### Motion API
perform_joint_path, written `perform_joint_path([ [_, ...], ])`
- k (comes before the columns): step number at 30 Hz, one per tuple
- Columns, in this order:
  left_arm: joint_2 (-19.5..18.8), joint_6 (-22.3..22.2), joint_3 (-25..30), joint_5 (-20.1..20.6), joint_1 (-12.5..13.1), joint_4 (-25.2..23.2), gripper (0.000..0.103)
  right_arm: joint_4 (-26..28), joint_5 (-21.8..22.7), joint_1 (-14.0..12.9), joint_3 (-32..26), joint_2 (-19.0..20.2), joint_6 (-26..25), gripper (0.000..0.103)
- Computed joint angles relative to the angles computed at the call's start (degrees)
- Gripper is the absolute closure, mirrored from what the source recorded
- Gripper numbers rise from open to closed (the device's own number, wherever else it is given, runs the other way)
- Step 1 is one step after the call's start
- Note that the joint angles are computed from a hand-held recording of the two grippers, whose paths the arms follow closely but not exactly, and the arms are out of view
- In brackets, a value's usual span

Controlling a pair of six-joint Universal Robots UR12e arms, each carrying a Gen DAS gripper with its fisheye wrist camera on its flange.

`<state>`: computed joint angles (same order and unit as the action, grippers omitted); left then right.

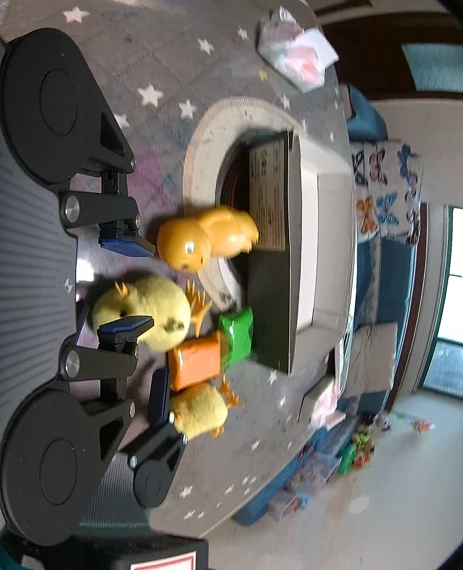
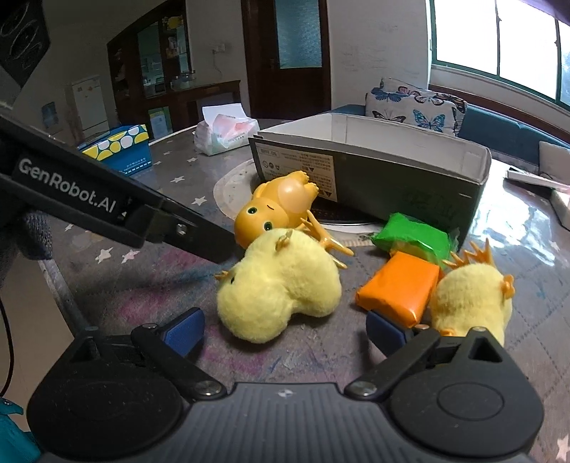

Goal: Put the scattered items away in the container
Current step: 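Close the left gripper on the plush chick while the right gripper pinches its other side, then lift the chick with both grippers, carry it into the box and open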

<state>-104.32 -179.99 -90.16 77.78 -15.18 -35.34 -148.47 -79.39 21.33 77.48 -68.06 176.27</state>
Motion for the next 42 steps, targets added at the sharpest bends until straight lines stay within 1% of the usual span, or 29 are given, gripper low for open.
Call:
perform_joint_path([
  [5,-1.25,1.29,2.24,-1.79,0.15,-4.02,0.064,0.45,1.47,-0.25,-1.10,0.68,-1.14,0.010],
  [7,-1.65,1.50,2.87,-3.10,0.41,-5.17,0.064,0.64,1.91,-0.29,-1.60,0.98,-1.91,0.011],
  [9,-1.98,1.37,3.45,-4.38,0.72,-6.39,0.064,0.81,2.21,-0.31,-2.08,1.31,-2.17,0.015],
  [13,-2.86,2.33,4.98,-6.99,1.23,-9.91,0.064,1.86,3.35,-0.54,-2.82,1.76,-2.80,0.021],
  [15,-3.19,1.94,5.42,-8.14,1.52,-10.94,0.063,1.81,3.63,-0.66,-2.83,1.81,-2.89,0.026],
  [18,-3.59,1.17,5.93,-9.30,1.83,-11.72,0.063,2.00,4.03,-0.83,-2.85,1.78,-3.18,0.026],
  [22,-3.81,1.74,6.52,-10.29,2.04,-12.82,0.064,2.65,3.94,-0.87,-3.00,1.66,-3.13,0.027],
  [26,-3.78,1.64,6.94,-11.49,2.21,-13.14,0.064,3.41,3.75,-0.96,-3.38,1.46,-3.20,0.027],
  [33,-4.28,1.61,9.01,-13.71,2.31,-10.83,0.064,2.30,2.36,-1.28,-4.55,1.08,-5.04,0.027],
  [38,-6.88,-0.06,13.02,-14.67,2.21,-7.98,0.064,1.28,0.31,-1.75,-7.99,2.69,-6.96,0.027],
  [42,-9.93,-1.59,17.61,-15.04,2.15,-7.20,0.064,1.71,-1.14,-2.31,-12.82,5.26,-7.99,0.027],
])
